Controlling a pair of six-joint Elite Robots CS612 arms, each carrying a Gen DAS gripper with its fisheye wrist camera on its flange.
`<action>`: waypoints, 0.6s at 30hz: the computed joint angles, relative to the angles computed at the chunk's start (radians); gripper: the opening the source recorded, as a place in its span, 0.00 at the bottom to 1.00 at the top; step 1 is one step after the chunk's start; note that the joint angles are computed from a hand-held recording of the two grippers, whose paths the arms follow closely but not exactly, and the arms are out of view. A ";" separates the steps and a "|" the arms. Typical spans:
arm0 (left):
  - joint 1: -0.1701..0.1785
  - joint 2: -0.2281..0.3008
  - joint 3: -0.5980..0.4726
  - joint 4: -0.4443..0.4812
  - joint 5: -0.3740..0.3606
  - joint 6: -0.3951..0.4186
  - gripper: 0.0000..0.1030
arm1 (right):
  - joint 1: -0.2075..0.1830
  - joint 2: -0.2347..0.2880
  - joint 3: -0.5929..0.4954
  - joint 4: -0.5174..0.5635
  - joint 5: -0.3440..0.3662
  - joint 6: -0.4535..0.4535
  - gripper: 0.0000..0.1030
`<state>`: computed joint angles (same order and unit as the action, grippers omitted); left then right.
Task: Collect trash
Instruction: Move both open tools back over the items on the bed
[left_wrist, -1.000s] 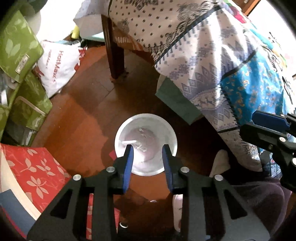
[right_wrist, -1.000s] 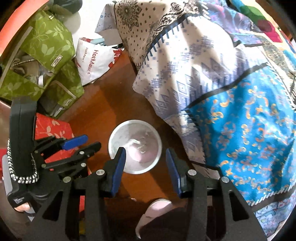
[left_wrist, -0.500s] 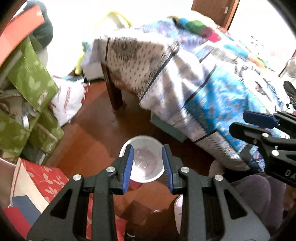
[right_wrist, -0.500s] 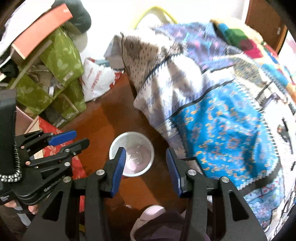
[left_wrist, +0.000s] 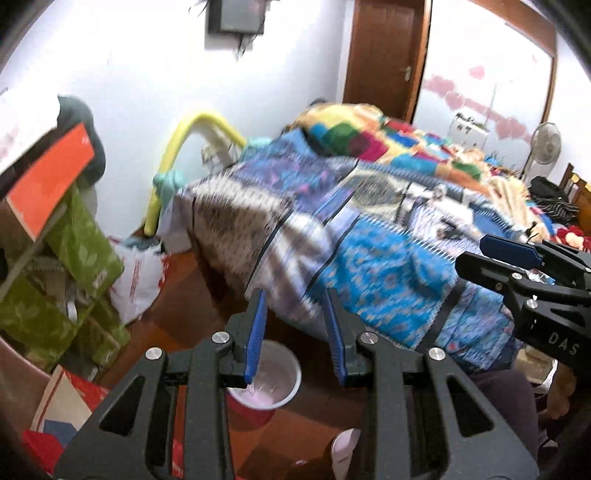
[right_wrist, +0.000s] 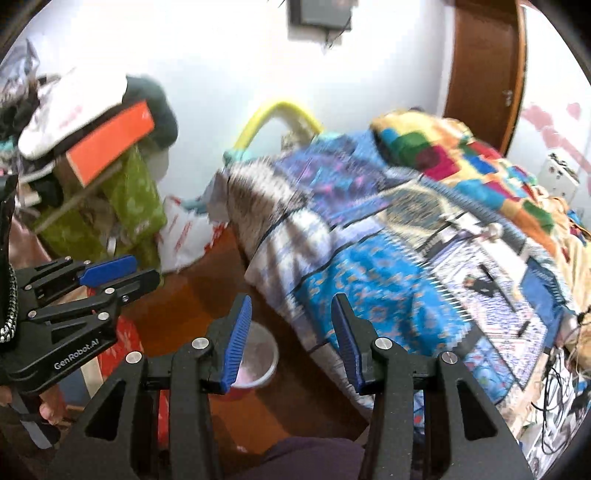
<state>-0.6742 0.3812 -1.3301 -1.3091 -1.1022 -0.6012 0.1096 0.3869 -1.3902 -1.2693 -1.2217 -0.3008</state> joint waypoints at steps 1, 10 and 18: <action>-0.005 -0.004 0.004 -0.017 0.007 0.013 0.32 | -0.007 0.003 -0.013 -0.014 0.002 0.012 0.40; -0.046 -0.049 0.093 -0.213 0.063 0.129 0.70 | -0.069 0.016 -0.082 -0.132 0.002 0.123 0.63; -0.058 -0.106 0.238 -0.360 0.021 0.222 0.82 | -0.113 0.033 -0.119 -0.226 -0.087 0.183 0.74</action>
<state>-0.7326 0.2754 -1.0919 -1.6694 -1.0807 -0.3796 -0.0036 0.4199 -1.5093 -1.4955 -1.3088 -0.1175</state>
